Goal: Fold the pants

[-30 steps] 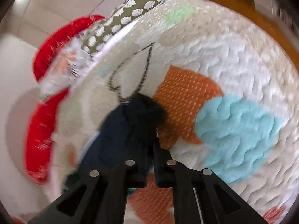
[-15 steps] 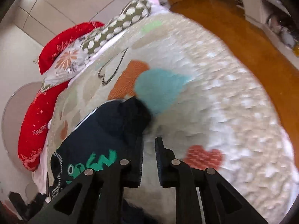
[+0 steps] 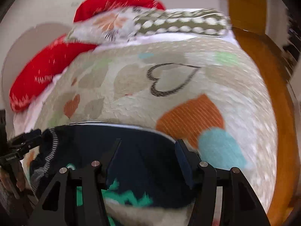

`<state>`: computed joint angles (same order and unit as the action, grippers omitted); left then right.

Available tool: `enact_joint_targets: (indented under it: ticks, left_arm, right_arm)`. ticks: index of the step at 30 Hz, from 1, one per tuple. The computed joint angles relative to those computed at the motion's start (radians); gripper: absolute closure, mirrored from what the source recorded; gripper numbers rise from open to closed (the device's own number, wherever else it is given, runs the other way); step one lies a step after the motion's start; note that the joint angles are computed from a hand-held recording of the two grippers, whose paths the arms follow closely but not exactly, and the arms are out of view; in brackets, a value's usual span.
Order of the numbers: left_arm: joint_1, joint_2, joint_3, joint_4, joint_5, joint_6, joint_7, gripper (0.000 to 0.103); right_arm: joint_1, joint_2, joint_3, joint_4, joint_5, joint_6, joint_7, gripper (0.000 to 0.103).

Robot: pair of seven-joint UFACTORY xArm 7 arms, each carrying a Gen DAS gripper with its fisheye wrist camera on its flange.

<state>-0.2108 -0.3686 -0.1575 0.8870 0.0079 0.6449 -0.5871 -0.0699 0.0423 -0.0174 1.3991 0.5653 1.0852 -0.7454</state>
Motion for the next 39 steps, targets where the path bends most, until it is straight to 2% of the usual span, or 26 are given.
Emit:
enact_joint_targets:
  ticks: [2,4,5,6,8,9,12,13,14,15,17,19,25,30,33,39]
  left_arm:
    - [-0.041,0.048,0.064,0.007,-0.102,-0.045,0.100,0.028]
    - [-0.058,0.107,0.104,0.039,-0.222,-0.039,0.225,0.028]
    - [-0.094,0.150,0.153,0.065,-0.282,-0.022,0.305,0.028]
    - [-0.090,0.183,0.161,0.087,-0.301,-0.003,0.350,0.028]
    - [-0.024,0.221,0.108,0.113,-0.268,0.015,0.361,0.028]
    - [-0.032,0.235,0.125,0.119,-0.301,0.019,0.404,0.028]
    - [-0.015,0.229,0.117,0.113,-0.423,0.023,0.529,0.026]
    - [-0.038,0.228,0.134,0.118,-0.425,0.043,0.554,0.026]
    - [-0.024,0.229,0.110,0.122,-0.385,0.060,0.546,0.030]
    - [-0.008,0.232,0.079,0.132,-0.303,0.080,0.503,0.036]
    - [0.012,0.230,0.030,0.145,-0.169,0.111,0.444,0.079]
    - [-0.012,0.211,0.041,0.133,-0.152,0.104,0.426,0.096]
    - [-0.020,0.055,0.007,0.043,-0.076,0.052,0.297,0.096]
    - [-0.039,-0.136,-0.024,-0.052,-0.053,0.036,0.205,0.096]
    - [-0.040,-0.247,-0.065,-0.098,-0.027,0.055,0.137,0.096]
    - [-0.049,-0.476,-0.200,-0.195,0.057,0.152,-0.027,0.096]
  right_arm:
    - [0.018,0.057,0.017,0.050,-0.050,0.007,0.009,0.042]
    - [0.023,0.122,0.032,0.110,-0.072,0.048,0.004,0.042]
    - [0.025,0.143,0.038,0.126,-0.087,0.052,0.011,0.042]
    - [0.025,0.170,0.043,0.147,-0.097,0.062,0.017,0.042]
    - [0.020,0.214,0.052,0.186,-0.107,0.096,0.035,0.042]
    - [0.015,0.228,0.056,0.197,-0.103,0.103,0.042,0.041]
    - [-0.027,0.250,0.070,0.223,-0.030,0.180,0.021,0.038]
    - [-0.034,0.252,0.071,0.227,-0.026,0.203,0.017,0.040]
    - [-0.035,0.246,0.072,0.218,-0.029,0.205,0.009,0.044]
    - [-0.029,0.224,0.071,0.186,-0.045,0.177,-0.008,0.062]
    - [-0.022,0.208,0.068,0.158,-0.060,0.169,-0.014,0.091]
    - [-0.022,0.197,0.066,0.141,-0.052,0.171,-0.016,0.097]
    - [-0.013,0.093,0.050,0.061,-0.029,0.111,-0.014,0.098]
    - [-0.015,-0.075,0.009,-0.054,0.020,0.113,-0.079,0.098]
    - [0.003,-0.192,-0.023,-0.149,0.037,0.110,-0.115,0.098]
    - [0.042,-0.458,-0.103,-0.375,0.030,0.145,-0.183,0.098]
